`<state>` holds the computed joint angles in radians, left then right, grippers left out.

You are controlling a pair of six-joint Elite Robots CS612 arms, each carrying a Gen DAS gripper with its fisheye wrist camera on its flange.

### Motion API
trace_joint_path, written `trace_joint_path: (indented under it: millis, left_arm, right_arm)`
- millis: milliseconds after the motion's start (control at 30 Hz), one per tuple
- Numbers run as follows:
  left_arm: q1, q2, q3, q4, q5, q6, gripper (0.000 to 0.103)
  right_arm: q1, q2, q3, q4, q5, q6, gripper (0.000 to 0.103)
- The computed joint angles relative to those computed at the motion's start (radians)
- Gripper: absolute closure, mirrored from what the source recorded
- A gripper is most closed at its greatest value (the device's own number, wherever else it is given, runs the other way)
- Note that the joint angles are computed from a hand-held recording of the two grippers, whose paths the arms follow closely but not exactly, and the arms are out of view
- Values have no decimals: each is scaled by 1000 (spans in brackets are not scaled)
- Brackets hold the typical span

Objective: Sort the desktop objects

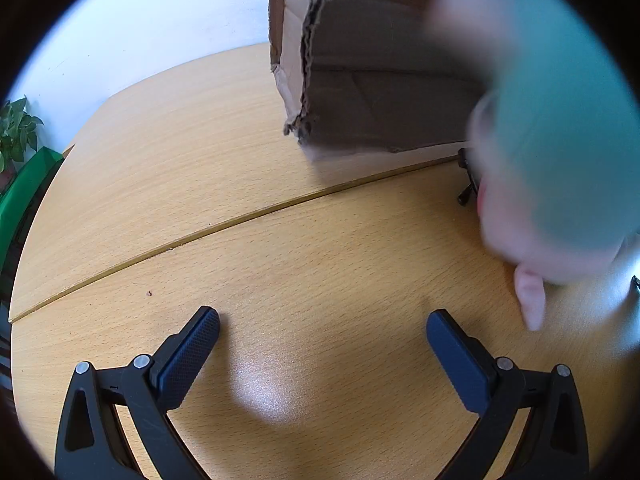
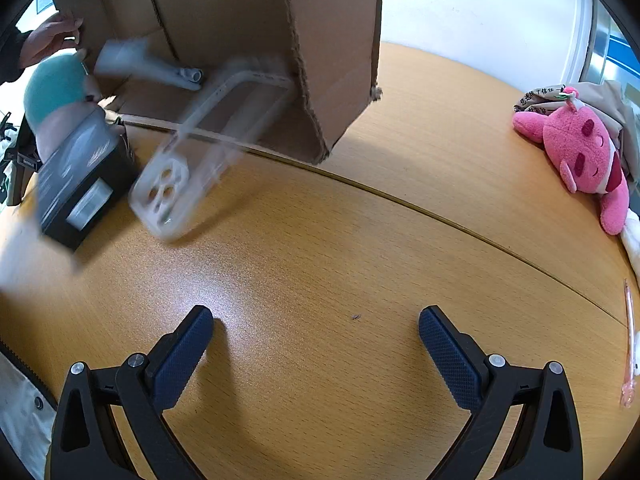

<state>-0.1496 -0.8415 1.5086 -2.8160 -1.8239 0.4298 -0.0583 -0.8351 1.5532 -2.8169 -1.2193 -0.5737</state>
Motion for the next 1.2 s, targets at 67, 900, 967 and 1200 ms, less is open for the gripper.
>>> trace_joint_path:
  millis: [67,900,967,1200]
  left_arm:
    - [1,0,-2,3,-2,3,0]
    - [12,-3,-19,40,-35,71,0]
    - [12,-3,-20,42,-36,74,0]
    - [12,-4,-21,50,-43,91,0]
  right_arm:
    - [5,1,-7,4,-3,5,0]
    - [31,7,-18,7,-20,27,0]
    - [31,6,-17,7,-20,27,0]
    - [32,6,-17,8,-20,27,0]
